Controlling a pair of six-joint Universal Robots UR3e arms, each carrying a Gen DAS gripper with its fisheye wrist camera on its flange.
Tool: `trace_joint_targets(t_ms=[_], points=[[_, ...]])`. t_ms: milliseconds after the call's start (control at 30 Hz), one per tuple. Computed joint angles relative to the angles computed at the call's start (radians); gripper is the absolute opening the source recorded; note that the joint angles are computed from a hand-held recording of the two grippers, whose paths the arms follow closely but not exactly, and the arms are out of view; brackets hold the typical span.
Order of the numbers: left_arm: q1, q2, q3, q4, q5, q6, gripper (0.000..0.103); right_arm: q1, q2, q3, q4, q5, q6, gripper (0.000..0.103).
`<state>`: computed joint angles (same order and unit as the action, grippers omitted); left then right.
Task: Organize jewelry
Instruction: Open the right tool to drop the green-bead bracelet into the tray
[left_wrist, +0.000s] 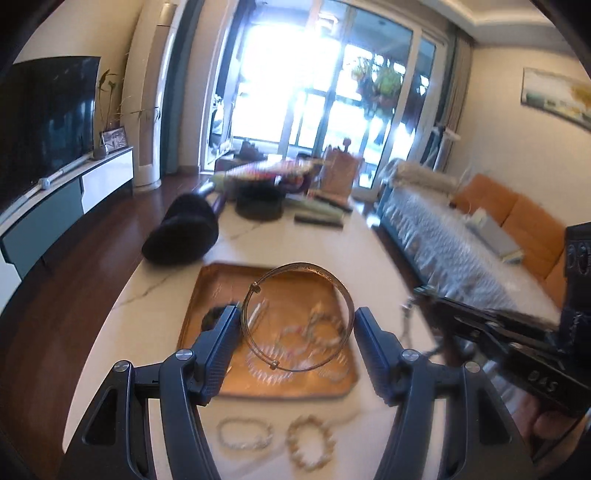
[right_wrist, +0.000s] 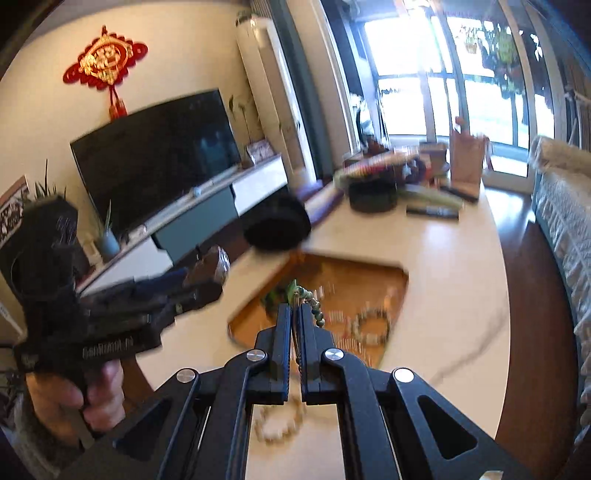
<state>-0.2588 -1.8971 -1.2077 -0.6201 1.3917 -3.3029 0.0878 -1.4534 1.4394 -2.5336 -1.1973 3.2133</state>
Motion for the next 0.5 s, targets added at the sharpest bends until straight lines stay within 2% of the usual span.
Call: trace_joint_targets(t_ms=[100,200,267,400,500], points=[[-0.019,-0.074,0.113,-0.046,0.070,-0.038,0.064,-0.005,0.095,-0.099,-0.020,0.060,0.052,0.004],[-0.003,-0.093,0.049,-0.015,0.075,-0.075,0.063,-0.017,0.154,-0.061,-0.109,0.128,0.085,0.004],[0.014,-0.104,-0.015,0.023,0.056,-0.088,0.063,-0.005,0.198,-0.045,-0.122,0.109,0.072,0.004],[0.039,-0.199,0.020,-0.086,0.049,-0.088,0.063,-0.004,0.327,-0.121,-0.032,0.105,0.055,0.004],[0.037,-0.244,0.059,-0.118,0.060,-0.060,0.063,-0.003,0.376,-0.141,-0.001,0.070,0.019,0.004]])
